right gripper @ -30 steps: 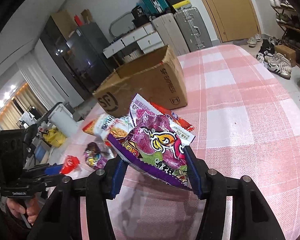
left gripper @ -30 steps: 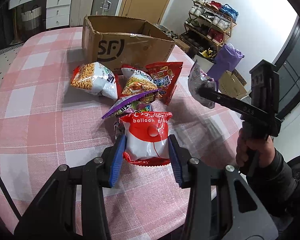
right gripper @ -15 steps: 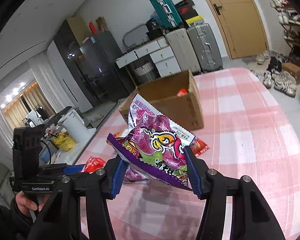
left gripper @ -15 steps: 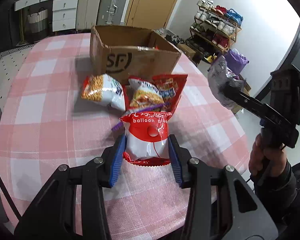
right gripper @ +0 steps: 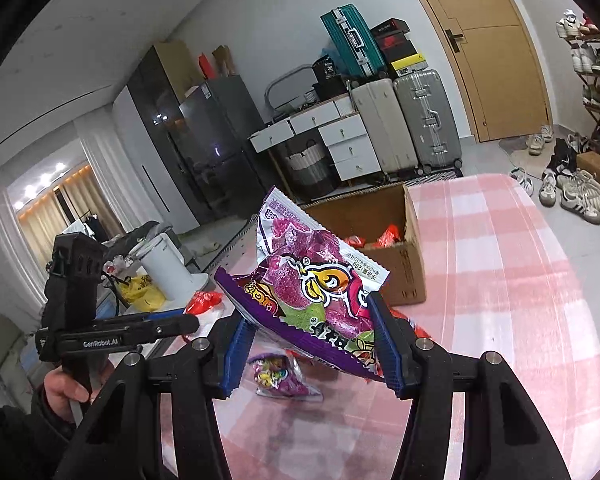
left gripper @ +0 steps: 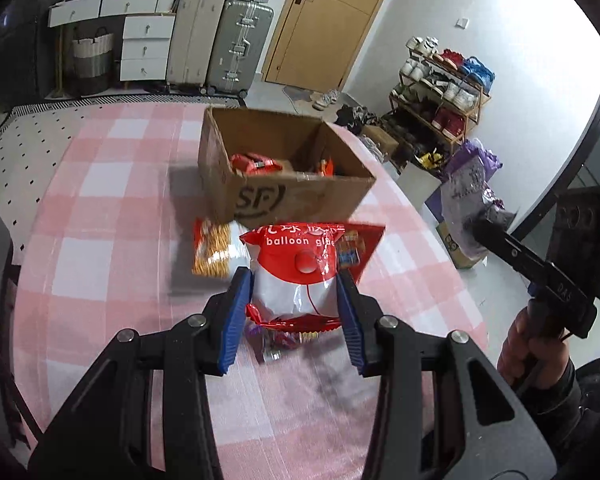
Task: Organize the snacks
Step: 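Carry the gum pack and purple candy bag over the cardboard box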
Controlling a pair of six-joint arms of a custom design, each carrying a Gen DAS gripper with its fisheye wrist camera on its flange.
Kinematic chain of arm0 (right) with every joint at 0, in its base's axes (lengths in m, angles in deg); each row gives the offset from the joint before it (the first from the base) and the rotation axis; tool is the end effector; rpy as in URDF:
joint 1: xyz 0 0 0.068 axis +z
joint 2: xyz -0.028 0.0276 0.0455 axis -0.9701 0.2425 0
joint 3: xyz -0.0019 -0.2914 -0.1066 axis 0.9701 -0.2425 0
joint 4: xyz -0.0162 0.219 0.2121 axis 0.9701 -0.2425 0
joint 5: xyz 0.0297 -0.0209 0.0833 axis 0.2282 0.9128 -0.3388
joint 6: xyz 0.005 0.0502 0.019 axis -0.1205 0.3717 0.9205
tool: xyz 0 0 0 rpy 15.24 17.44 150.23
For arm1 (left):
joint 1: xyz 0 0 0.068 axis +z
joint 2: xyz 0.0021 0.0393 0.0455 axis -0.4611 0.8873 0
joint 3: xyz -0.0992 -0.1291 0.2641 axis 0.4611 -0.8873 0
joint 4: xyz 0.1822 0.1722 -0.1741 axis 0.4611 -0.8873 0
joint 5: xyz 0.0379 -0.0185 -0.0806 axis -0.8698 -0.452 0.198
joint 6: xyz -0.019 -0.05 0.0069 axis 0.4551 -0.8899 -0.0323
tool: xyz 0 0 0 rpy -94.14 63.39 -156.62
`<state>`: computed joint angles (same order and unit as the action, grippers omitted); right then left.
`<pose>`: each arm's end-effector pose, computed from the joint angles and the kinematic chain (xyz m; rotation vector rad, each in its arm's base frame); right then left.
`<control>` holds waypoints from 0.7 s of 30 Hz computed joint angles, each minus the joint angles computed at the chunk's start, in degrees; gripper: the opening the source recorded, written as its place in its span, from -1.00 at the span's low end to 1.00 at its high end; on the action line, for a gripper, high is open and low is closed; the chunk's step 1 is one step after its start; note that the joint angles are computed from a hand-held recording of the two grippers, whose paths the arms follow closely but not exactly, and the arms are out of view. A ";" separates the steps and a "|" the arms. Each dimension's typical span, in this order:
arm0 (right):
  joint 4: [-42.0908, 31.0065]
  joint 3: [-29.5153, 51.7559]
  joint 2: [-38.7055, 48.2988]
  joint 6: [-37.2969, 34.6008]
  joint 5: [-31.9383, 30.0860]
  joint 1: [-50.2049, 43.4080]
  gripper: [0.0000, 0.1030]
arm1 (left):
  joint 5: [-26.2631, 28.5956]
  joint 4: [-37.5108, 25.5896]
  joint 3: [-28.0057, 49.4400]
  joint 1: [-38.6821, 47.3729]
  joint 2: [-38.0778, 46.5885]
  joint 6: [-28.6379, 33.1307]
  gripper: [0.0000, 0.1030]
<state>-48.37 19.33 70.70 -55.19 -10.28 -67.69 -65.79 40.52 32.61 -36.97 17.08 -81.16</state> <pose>0.2105 0.0441 0.2623 -0.1233 2.1053 0.6458 0.3041 -0.0647 0.2300 0.2572 2.3511 -0.5937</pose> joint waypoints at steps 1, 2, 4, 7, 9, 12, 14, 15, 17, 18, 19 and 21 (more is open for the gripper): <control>0.06 0.78 0.62 -0.25 -0.01 0.01 0.07 | -0.24 -0.49 1.15 0.24 0.44 0.59 -0.23; -0.02 1.45 1.07 -0.49 0.03 0.09 0.07 | -1.03 -0.70 2.44 -0.19 1.19 0.53 -0.23; 0.27 2.86 2.47 -0.92 -0.38 -0.04 0.07 | -1.69 -1.85 5.12 -0.30 2.61 1.71 -0.23; 0.83 5.13 5.09 -1.72 -0.74 -0.06 0.07 | -3.16 -3.72 9.48 -0.88 4.84 3.25 -0.23; 1.15 6.87 6.92 -2.17 -0.91 0.05 0.07 | -3.68 -4.45 12.07 -1.14 6.26 3.71 -0.23; 1.70 9.29 9.66 -2.69 -1.33 0.01 0.07 | -4.52 -5.21 16.15 -2.34 8.82 3.36 -0.23; 1.68 10.96 11.37 -3.07 -1.51 -0.02 0.07 | -4.62 -6.11 18.99 -2.85 10.53 2.93 -0.23; 1.65 11.95 12.52 -3.52 -1.58 0.04 0.07 | -4.69 -6.56 20.61 -3.04 11.61 2.90 -0.23; 1.25 13.79 14.11 -4.12 -1.37 0.14 0.07 | -5.27 -7.58 23.75 -3.46 13.57 2.81 -0.23; 1.17 14.65 14.99 -4.36 -1.54 0.07 0.07 | -5.31 -7.97 25.10 -3.50 14.53 2.81 -0.23; 1.08 15.61 15.89 -4.60 -1.61 -0.03 0.07 | -5.19 -8.68 26.69 -3.38 15.50 2.69 -0.23; 0.90 17.72 17.82 -4.71 -2.17 -0.45 0.07 | -4.93 -9.90 29.94 -3.42 17.74 2.45 -0.23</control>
